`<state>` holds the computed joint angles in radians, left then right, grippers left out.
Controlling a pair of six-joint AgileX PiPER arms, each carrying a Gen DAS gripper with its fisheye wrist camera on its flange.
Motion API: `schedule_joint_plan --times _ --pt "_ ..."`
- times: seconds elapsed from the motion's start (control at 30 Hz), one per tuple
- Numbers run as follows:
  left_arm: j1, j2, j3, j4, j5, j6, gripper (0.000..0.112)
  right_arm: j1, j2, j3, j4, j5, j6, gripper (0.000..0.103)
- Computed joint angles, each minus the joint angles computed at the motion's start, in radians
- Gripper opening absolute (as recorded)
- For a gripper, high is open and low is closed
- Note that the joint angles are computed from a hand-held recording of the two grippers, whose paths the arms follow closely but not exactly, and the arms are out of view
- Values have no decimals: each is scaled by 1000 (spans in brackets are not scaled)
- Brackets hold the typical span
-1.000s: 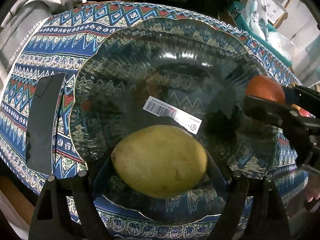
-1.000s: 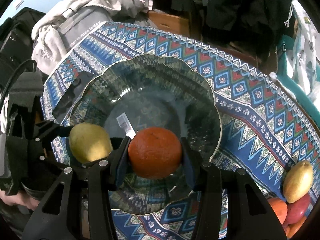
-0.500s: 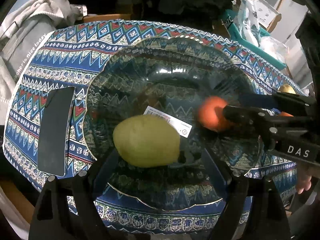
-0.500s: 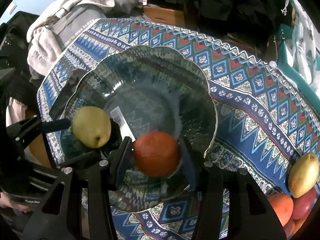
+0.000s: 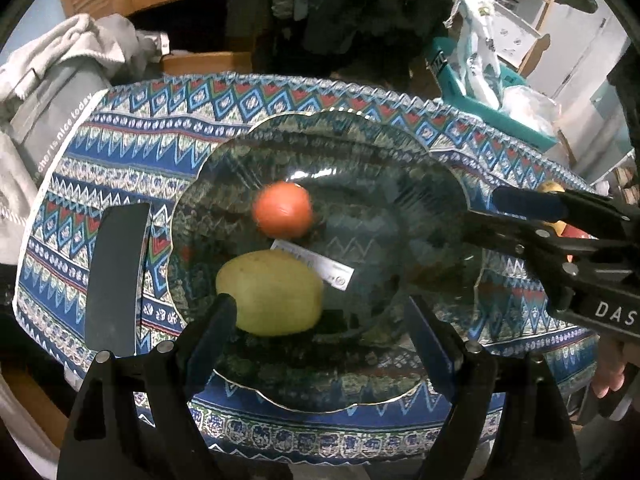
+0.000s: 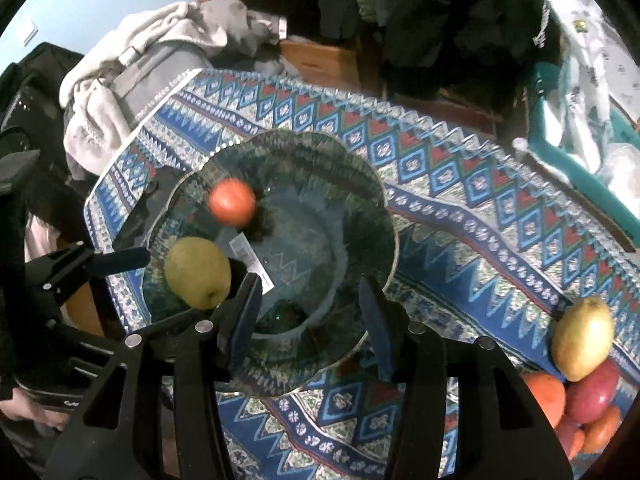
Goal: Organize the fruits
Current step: 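Lower the mango into the bowl and open the left tool while the right tool releases the orange, then withdraw both tools from the bowl back toward the fruit pile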
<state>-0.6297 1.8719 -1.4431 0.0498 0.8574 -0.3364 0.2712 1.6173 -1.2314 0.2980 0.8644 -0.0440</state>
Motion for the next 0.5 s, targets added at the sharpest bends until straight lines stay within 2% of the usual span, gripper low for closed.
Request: schedule_joint_plan --times 0.2,0.33,0.5 --pt "-31 -13 -26 1 10 -7 87 -9 -66 -6 -58 30 56 56" --pt "-52 -12 -57 -7 26 -7 87 -22 -108 -5 -112 53 89 61" --pt "-84 -5 -101 -8 50 -12 87 -59 -166 20 -142 72 100 61"
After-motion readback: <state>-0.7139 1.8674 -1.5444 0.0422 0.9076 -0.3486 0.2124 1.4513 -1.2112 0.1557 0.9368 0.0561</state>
